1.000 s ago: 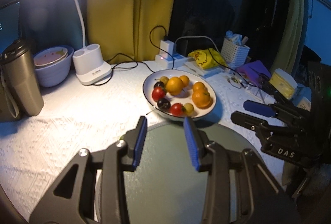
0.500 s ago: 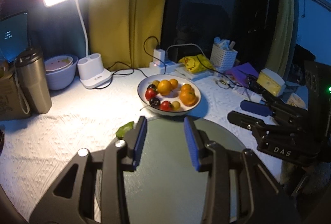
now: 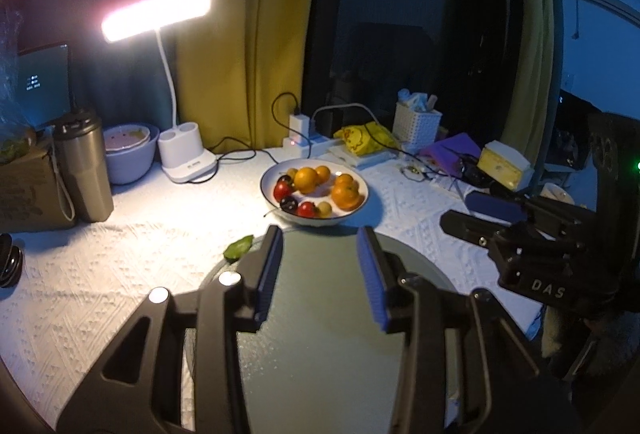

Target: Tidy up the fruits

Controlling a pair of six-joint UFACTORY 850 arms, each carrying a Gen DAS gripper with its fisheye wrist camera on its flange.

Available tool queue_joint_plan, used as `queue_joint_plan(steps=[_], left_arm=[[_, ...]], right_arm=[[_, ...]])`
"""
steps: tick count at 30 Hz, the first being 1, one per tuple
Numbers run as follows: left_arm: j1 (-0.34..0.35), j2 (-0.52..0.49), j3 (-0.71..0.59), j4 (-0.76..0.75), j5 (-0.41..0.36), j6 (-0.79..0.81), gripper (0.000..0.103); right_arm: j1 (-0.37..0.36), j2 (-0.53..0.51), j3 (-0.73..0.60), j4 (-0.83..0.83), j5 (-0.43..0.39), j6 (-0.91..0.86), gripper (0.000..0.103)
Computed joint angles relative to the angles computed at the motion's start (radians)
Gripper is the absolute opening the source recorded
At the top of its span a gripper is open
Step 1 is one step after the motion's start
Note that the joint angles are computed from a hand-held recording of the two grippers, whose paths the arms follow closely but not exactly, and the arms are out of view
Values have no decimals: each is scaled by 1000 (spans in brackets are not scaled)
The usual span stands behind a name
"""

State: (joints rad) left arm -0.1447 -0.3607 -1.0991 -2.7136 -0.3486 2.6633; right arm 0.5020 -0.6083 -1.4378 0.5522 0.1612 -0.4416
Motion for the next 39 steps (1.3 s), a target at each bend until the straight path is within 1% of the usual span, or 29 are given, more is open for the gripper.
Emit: queue_joint_plan(steps=[5, 8, 9, 10, 11, 12, 13, 15, 17, 19, 23, 31, 39], left_arm=[[-9, 35, 36, -61, -18, 62, 43], [-12, 59, 58, -100, -30, 100, 45], [-12, 66, 63, -114, -35, 113, 50], [-13, 76, 72, -128, -43, 124, 64], [-12, 84, 80, -133, -53, 125, 72], [-11, 92, 89, -139, -64, 126, 82], [-11, 102, 98, -148, -74, 131, 84], [-14, 116, 108, -173, -82, 153, 85], [-16, 131, 118, -213, -89, 188, 85], [-20, 145, 130, -280, -102, 241, 86], [-16, 159, 136, -329, -107, 280, 87], [-17, 160, 137, -397, -131, 357, 87], [-13, 149, 122, -375, -120, 339, 87]], right_arm=[[14, 43, 43, 67, 36, -61, 48], [24, 69, 66, 89, 62, -81, 48], [27, 79, 74, 87, 72, -77, 48], [30, 87, 82, 84, 81, -73, 49], [32, 94, 88, 82, 88, -71, 50], [35, 101, 94, 81, 97, -70, 51], [38, 110, 101, 77, 105, -66, 54], [44, 126, 115, 75, 120, -67, 57], [50, 141, 125, 86, 133, -83, 63], [53, 152, 132, 88, 143, -87, 66], [57, 168, 142, 95, 164, -98, 69], [55, 166, 134, 91, 155, -97, 70], [49, 151, 113, 96, 144, -106, 70]])
